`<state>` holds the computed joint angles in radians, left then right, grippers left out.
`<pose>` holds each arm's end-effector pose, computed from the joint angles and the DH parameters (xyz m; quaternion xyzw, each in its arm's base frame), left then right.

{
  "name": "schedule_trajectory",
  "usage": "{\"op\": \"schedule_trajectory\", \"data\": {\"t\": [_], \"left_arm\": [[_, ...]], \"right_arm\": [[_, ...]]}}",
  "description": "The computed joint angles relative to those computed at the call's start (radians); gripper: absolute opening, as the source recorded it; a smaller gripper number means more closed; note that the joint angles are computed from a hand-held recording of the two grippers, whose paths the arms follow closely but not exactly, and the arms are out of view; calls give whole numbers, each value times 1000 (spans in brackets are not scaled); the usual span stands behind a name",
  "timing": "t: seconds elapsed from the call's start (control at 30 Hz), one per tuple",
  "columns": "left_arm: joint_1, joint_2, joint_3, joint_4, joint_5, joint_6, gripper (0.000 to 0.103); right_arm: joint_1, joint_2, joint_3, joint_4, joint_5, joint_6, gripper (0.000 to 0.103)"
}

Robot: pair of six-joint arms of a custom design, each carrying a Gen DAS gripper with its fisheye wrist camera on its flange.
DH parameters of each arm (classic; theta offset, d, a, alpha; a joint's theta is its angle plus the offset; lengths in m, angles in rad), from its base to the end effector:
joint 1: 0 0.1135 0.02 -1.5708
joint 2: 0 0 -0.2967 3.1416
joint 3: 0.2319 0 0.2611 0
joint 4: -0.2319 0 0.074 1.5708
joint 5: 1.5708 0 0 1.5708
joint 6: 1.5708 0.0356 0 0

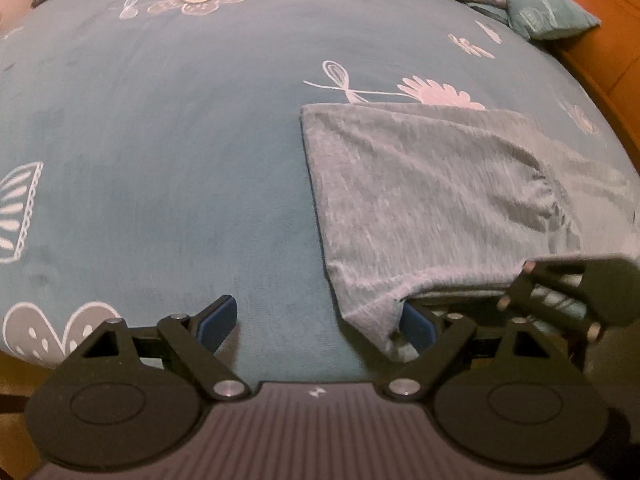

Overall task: Fold clothes
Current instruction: 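Tuck the pants edge under with the right gripper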

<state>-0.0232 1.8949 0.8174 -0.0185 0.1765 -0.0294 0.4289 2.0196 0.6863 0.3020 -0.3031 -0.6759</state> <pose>0.3373 -0.0141 0.1024 0.0177 0.9682 -0.0918 0.2319 0.2887 0.1437 0.0553 -0.5342 0.7900 0.1119 0.2794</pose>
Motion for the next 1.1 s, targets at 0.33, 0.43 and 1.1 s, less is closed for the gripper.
{"op": "schedule_trajectory", "data": {"t": [0.33, 0.43, 1.1], "left_arm": [[49, 24, 5, -13, 60, -39, 88], [64, 32, 10, -17, 81, -57, 88], [117, -44, -58, -11, 143, -93, 87]], "right_arm": [[22, 12, -4, 55, 6, 17, 68], [32, 36, 6, 83, -2, 6, 67], [159, 92, -53, 218, 107, -201, 73]]}}
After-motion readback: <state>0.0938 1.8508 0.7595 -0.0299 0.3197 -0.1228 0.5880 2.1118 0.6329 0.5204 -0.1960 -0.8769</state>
